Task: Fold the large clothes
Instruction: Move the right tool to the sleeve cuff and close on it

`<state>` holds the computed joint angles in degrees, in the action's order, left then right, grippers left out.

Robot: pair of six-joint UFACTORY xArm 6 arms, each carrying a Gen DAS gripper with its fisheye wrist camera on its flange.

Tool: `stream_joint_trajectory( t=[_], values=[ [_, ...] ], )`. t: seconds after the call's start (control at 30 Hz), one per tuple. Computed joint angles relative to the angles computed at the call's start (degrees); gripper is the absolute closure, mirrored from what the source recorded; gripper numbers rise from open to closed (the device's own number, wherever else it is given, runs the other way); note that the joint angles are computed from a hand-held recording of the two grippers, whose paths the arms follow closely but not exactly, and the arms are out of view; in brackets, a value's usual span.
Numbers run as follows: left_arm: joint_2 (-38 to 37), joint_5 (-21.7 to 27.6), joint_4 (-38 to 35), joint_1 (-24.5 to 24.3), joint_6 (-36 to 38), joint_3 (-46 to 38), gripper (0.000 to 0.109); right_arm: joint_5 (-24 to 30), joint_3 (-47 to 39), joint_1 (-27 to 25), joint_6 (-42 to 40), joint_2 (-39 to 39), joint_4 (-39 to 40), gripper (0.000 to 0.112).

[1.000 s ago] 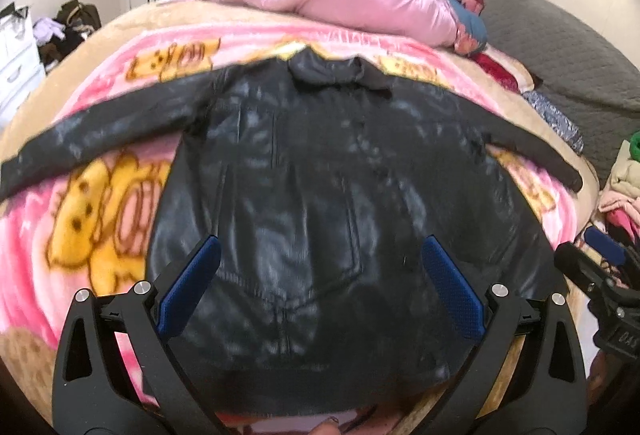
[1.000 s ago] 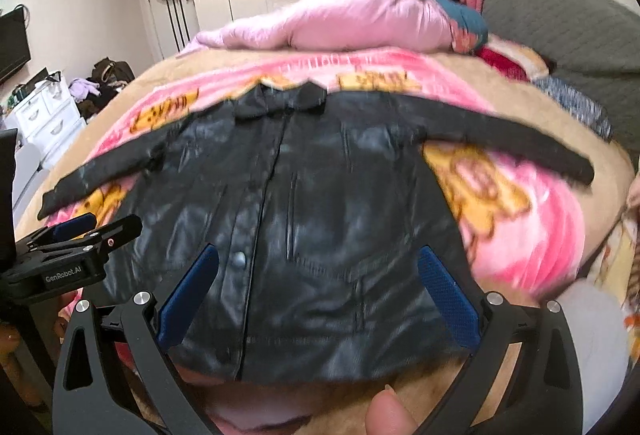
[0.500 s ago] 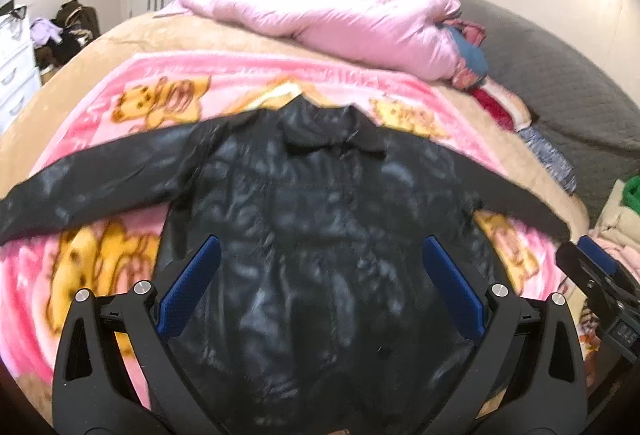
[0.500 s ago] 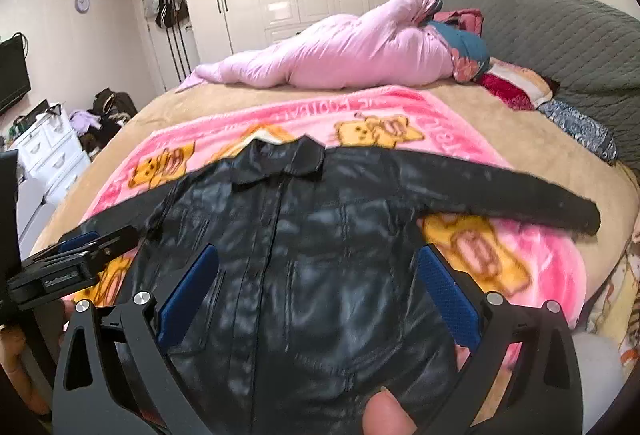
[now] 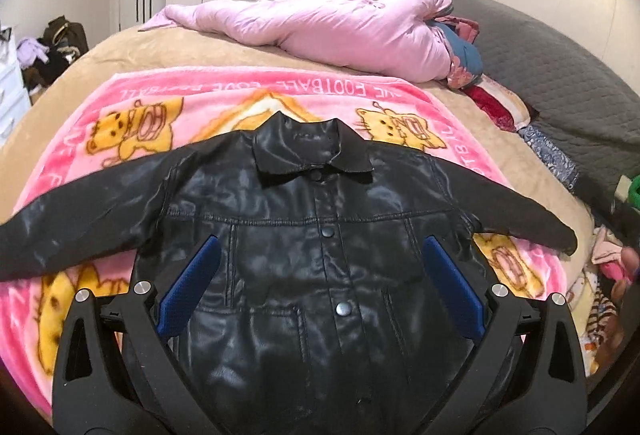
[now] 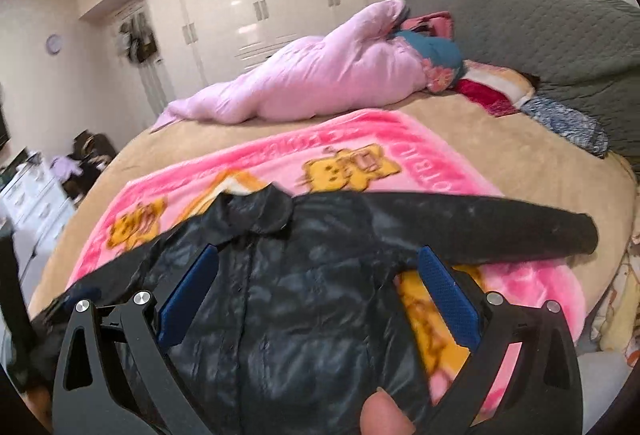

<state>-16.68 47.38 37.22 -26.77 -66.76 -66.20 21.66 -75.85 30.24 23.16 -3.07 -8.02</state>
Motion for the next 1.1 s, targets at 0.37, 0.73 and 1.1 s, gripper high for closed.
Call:
stream_joint_trajectory(
  t=[0.37,0.73,1.1],
  values=[
    [10.64,-0.76,-4.08,1.42,5.75,-10.9,0.014,3.62,-13.43,-4.98,7.08,10.47,-2.25,0.013],
    [22.12,-0.59,-8.84,2.21,11.14,-21.19,0.014,1.45,-20.36,-11.85,15.3,17.76,-5.8,0.013],
    [38.32,-0.01,-14.27,1.7,20.75,-37.12,0.014,3.36,-20.71,-17.0,22.01,21.88,-6.34,0.013]
  ],
)
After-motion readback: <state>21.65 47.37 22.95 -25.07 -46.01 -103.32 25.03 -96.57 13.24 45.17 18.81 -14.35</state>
